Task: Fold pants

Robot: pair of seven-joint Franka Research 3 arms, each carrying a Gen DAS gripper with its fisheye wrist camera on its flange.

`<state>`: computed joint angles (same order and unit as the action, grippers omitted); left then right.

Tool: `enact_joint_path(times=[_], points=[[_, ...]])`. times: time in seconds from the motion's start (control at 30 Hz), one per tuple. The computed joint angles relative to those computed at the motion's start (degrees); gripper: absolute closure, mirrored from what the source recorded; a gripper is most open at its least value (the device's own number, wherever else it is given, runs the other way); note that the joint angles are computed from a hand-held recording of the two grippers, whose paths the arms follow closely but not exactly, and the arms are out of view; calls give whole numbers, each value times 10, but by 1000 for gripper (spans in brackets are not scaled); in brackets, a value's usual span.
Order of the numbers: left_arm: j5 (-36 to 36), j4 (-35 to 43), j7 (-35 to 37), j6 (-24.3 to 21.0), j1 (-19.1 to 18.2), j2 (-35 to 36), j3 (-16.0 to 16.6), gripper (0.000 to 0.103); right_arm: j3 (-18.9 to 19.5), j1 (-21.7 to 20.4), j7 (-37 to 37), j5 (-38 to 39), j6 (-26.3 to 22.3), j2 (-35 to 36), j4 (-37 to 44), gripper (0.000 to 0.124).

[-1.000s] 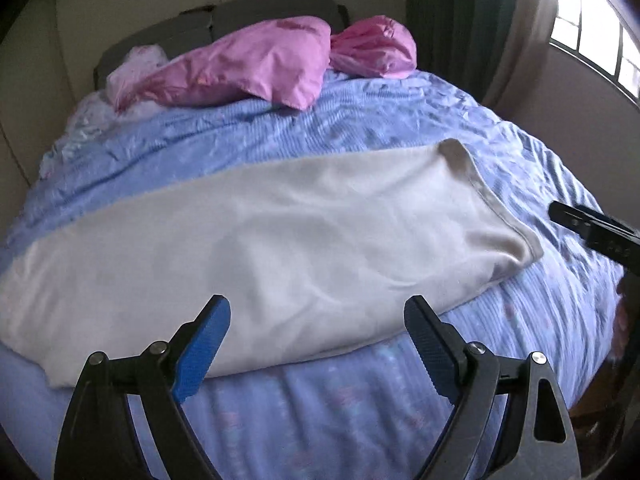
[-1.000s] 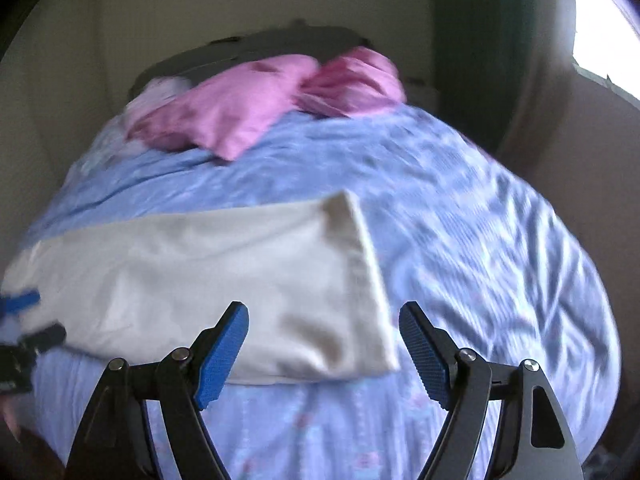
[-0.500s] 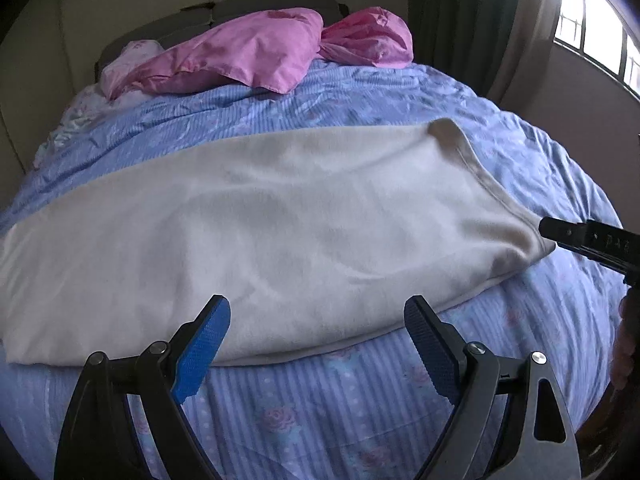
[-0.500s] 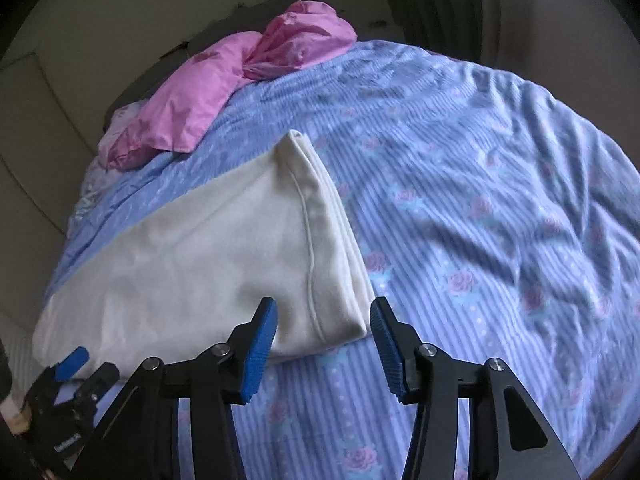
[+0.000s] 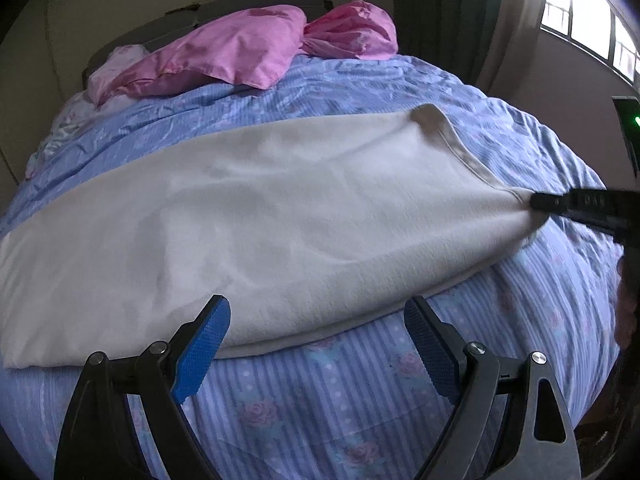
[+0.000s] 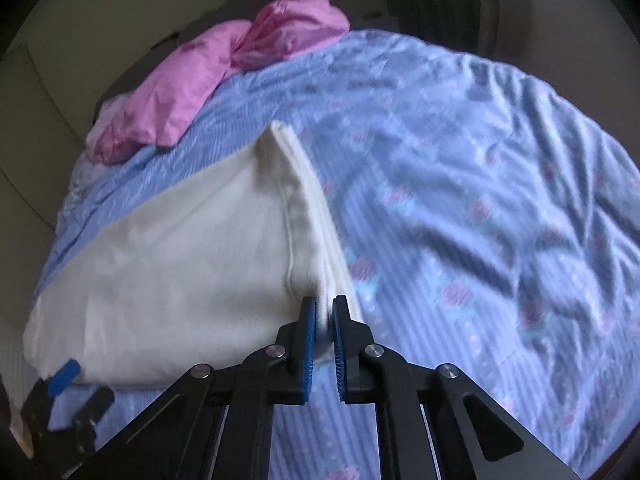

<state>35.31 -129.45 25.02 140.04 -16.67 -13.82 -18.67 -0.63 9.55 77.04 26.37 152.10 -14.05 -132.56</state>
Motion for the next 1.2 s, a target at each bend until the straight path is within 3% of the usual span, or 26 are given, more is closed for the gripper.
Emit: enact_joint_path(times=[0.1, 0.2, 0.27, 0.33, 0.37, 0.4, 0.47, 0.6, 0.67, 0.8, 0.97, 1.2], points=[[1, 2, 5, -3, -2, 2, -1, 14, 2, -7, 17, -11, 6, 9, 3, 116], [2, 2, 4, -7, -2, 1, -1, 14, 26, -31, 77, -102, 12, 17, -7, 117], [2, 1, 1, -6, -2, 0, -1, 14, 22, -29, 87, -107, 22, 9, -17, 116], [6, 1, -4, -6, 0, -1, -1, 14, 26, -39, 125, -123, 35, -8, -30, 109], [8, 1, -5, -7, 0, -2, -2, 14, 24, -40, 137, -120, 42, -15, -35, 91], [13, 1, -7, -8, 1, -2, -3, 14, 18, -34, 138, -104, 53, -24, -42, 72], [20, 1, -12, -10, 3, -5, -4, 14, -9, 0, 100, -35, 91, -46, -66, 60], [28, -1, -20, -12, 5, -11, -5, 14, -37, 42, 40, 52, 93, -60, -78, 60], [31, -2, -23, -15, 5, -13, -6, 14, -73, 79, -14, 143, 65, -56, -74, 60], [30, -2, -21, -15, 4, -13, -5, 14, -99, 95, -67, 279, 17, -42, -68, 60], [31, 3, -17, -21, 3, -6, -6, 14, -81, 78, -89, 352, 2, -22, -64, 60], [2, 14, 12, -14, 2, 4, 10, 14, -29, 51, -100, 387, 36, 14, -43, 60]])
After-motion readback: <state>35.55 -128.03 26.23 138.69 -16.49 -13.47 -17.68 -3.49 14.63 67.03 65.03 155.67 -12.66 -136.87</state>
